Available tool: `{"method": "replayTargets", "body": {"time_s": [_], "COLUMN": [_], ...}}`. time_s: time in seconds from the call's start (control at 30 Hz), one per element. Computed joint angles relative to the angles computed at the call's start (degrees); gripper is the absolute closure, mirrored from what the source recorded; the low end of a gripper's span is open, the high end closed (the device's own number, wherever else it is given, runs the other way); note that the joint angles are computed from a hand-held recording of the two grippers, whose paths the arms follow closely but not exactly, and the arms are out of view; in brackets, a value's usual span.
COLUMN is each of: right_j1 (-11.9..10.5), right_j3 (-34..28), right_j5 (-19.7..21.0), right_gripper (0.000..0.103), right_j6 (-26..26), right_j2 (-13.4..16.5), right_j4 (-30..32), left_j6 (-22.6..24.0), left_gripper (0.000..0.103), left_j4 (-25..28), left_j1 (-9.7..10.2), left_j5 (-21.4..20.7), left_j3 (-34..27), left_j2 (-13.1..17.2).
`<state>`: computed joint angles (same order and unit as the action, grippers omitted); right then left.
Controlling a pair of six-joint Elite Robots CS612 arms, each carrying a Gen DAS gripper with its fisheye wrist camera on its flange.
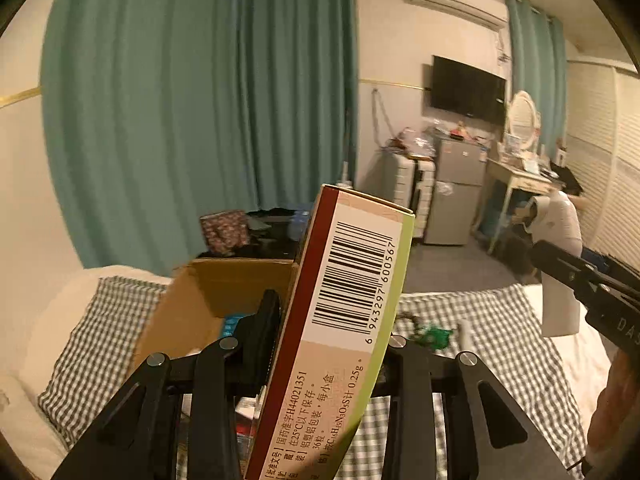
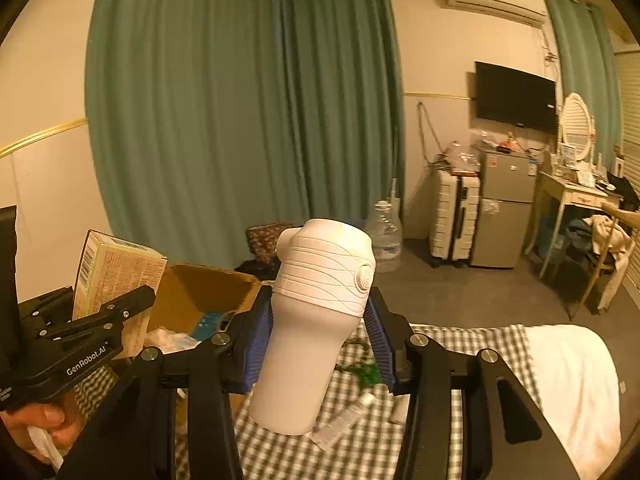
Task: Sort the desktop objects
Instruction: 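Lift and carry the medicine box and white bottle over the box with both tools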
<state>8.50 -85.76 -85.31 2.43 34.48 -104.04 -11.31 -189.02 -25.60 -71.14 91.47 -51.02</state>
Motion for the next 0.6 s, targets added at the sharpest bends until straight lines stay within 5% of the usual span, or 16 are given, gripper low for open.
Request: {"method": "replayTargets", "body": {"time_s": [0.6], "right_j1": [3.10], "right_j3": [8.33], "right_j5": [3.13], "right_gripper": [0.058], "right_j6": [-1.86], "right_j2": [-2.62], "right_j4": [-2.99], "left_j6": [-2.91], "left_gripper": [0.069], "left_j4": [3.69], "left_j1": [3.85], "left_j5": [0.58], "left_j3": [-0.83], "left_j2": [1.19]}}
